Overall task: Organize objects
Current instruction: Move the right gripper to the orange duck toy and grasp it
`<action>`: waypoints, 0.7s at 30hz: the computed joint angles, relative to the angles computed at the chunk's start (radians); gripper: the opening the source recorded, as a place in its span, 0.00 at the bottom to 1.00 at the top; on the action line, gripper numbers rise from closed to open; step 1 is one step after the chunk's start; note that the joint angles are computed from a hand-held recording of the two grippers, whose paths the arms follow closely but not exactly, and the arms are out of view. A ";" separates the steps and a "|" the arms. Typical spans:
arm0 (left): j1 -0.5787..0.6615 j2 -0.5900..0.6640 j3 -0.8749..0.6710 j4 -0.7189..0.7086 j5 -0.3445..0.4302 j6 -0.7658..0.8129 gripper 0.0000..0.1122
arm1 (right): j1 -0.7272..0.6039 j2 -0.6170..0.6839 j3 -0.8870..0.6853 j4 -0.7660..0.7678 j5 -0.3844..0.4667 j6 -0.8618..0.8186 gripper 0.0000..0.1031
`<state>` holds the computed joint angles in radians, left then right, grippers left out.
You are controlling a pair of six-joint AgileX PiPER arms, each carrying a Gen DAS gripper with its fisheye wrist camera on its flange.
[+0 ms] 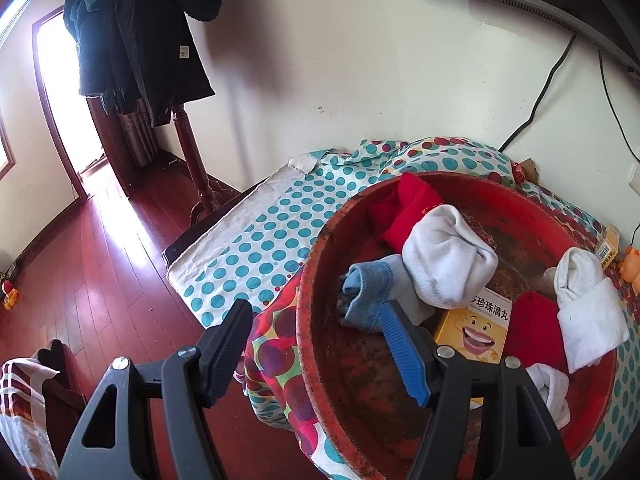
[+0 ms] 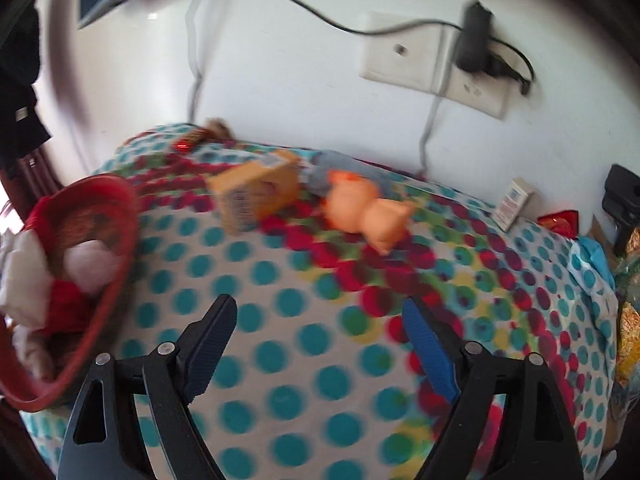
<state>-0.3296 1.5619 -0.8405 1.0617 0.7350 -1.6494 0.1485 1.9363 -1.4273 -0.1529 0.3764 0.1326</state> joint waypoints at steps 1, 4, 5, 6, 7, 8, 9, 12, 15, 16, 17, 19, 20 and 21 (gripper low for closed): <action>-0.021 0.004 -0.002 0.026 0.016 -0.013 0.61 | -0.029 0.026 -0.033 0.049 0.003 -0.063 0.87; -0.071 0.005 -0.008 0.084 0.039 -0.002 0.61 | -0.091 0.114 -0.155 0.178 0.035 -0.213 0.89; -0.091 0.004 -0.011 0.100 0.049 0.009 0.61 | -0.105 0.142 -0.198 0.222 0.053 -0.259 0.91; -0.106 0.002 -0.013 0.109 0.057 0.019 0.61 | -0.115 0.175 -0.248 0.239 0.076 -0.285 0.91; -0.127 0.004 -0.022 0.115 0.071 0.043 0.61 | -0.121 0.218 -0.316 0.241 0.101 -0.305 0.92; -0.152 0.003 -0.038 0.110 0.081 0.089 0.61 | -0.126 0.249 -0.366 0.262 0.125 -0.344 0.92; -0.163 0.001 -0.047 0.102 0.083 0.117 0.61 | -0.127 0.285 -0.427 0.263 0.151 -0.372 0.92; -0.186 -0.016 -0.129 -0.001 0.037 0.295 0.61 | -0.126 0.370 -0.570 0.236 0.207 -0.420 0.94; -0.199 0.009 -0.268 -0.131 -0.011 0.510 0.70 | -0.136 0.478 -0.764 0.293 0.320 -0.515 0.93; -0.208 0.035 -0.327 -0.163 -0.018 0.570 0.72 | -0.137 0.511 -0.823 0.304 0.358 -0.530 0.88; -0.221 0.072 -0.400 -0.194 -0.015 0.627 0.72 | -0.141 0.523 -0.843 0.330 0.371 -0.553 0.69; -0.249 0.171 -0.571 -0.240 0.025 0.735 0.72 | -0.141 0.513 -0.821 0.329 0.360 -0.541 0.66; -0.258 0.211 -0.633 -0.261 0.021 0.785 0.72 | -0.149 0.495 -0.788 0.355 0.347 -0.555 0.64; -0.259 0.254 -0.693 -0.286 0.019 0.833 0.72 | -0.155 0.460 -0.723 0.367 0.315 -0.560 0.63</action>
<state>-0.5882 1.8155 -1.5339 0.7758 0.7537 -0.8167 -0.0066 2.3968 -2.1508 0.2145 0.6911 -0.4278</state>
